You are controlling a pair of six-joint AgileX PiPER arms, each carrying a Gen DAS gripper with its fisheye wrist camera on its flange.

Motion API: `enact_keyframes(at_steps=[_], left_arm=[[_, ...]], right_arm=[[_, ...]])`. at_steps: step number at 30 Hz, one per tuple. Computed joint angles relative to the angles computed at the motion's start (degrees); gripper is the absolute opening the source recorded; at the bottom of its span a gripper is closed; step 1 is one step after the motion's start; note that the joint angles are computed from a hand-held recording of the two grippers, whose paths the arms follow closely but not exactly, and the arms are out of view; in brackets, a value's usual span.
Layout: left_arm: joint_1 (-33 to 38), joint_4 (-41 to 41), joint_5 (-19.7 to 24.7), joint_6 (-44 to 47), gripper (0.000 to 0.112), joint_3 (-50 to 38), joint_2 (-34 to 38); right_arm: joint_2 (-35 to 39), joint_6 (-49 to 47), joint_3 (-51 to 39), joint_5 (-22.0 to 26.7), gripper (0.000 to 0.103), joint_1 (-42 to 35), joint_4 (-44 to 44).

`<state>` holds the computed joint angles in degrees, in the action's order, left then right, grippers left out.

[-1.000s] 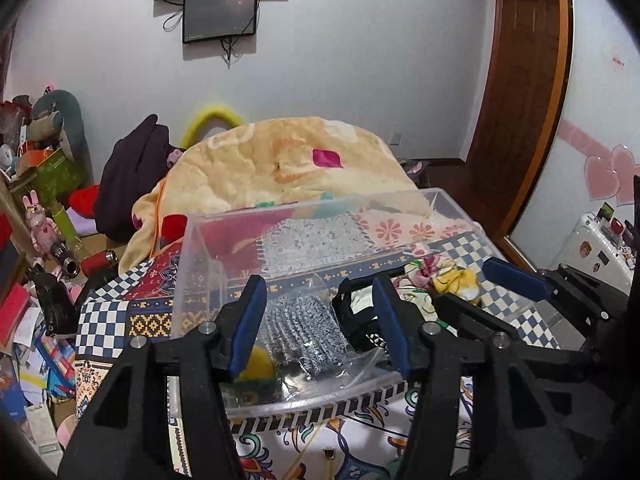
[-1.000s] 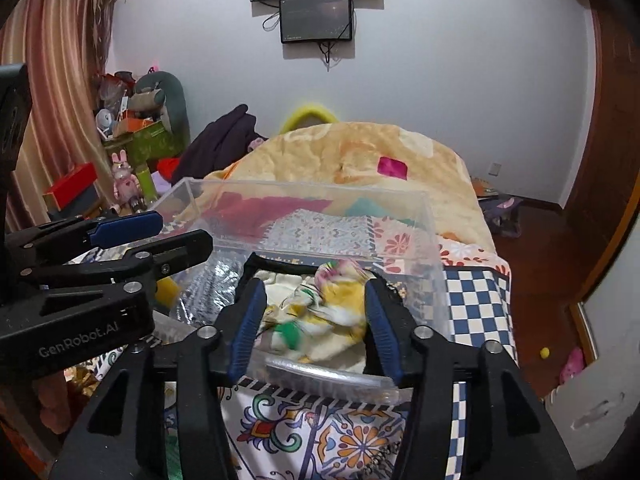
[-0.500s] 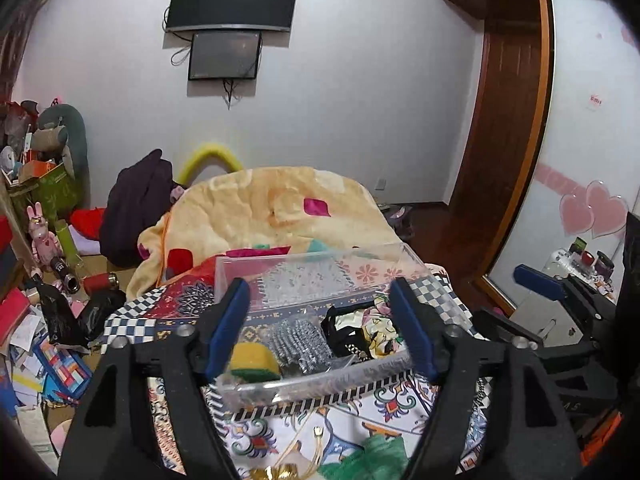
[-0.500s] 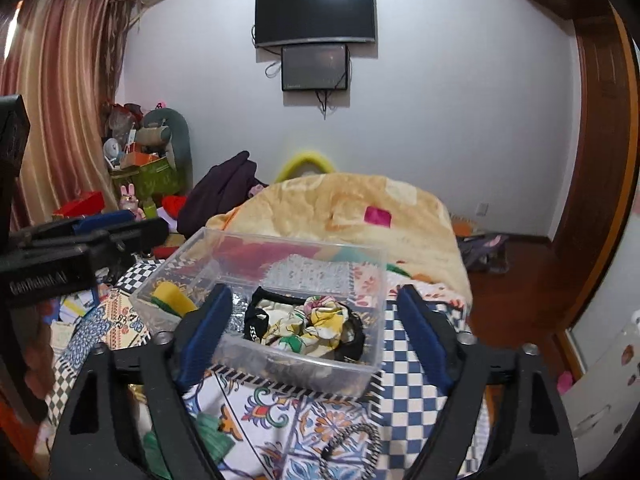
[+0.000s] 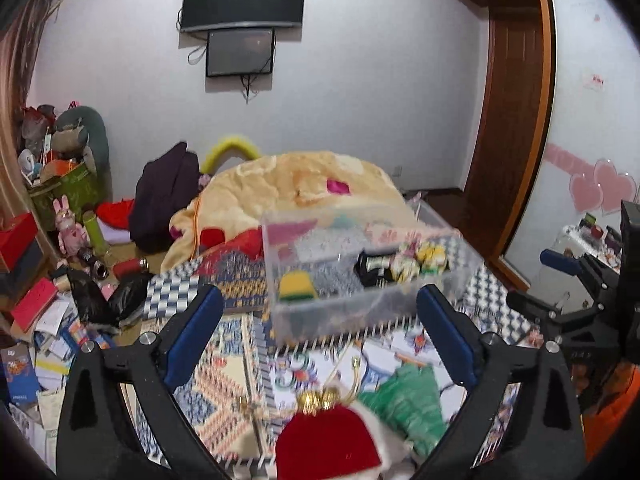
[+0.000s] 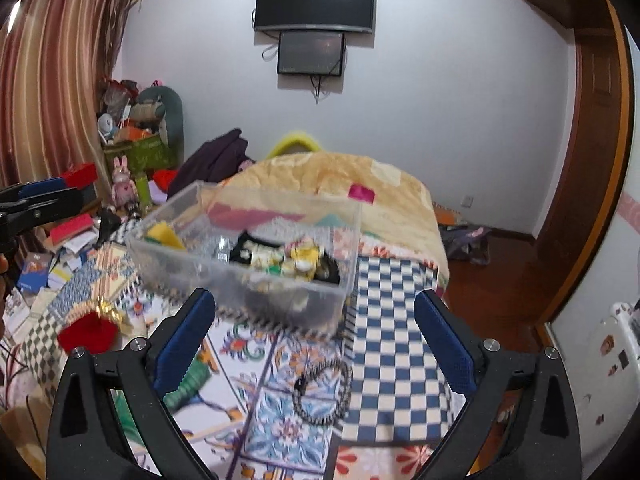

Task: Organize soft objects
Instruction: 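Grasp the red drawstring pouch with the left tool while the right tool grasps the braided cord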

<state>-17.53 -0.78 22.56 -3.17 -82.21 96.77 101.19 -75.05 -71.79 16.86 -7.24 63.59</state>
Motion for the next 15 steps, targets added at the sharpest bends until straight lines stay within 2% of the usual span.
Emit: enact_keyframes(at_steps=[7,11,15], left_arm=[[0.62,-4.39,2.55,2.82,0.099,4.45,1.73],[0.33,-3.08,3.32,0.42,0.099,6.21,3.69],[-0.13,-1.07,0.38,-2.95,0.098,8.62,4.06]], right_arm=[[2.46,8.47,1.38,1.4,0.1,-1.28,-8.86],[5.14,15.87,-0.62,2.09,0.1,-1.77,-16.1],[7.88,21.37,-3.17,4.42,0.1,-2.42,-19.96]])
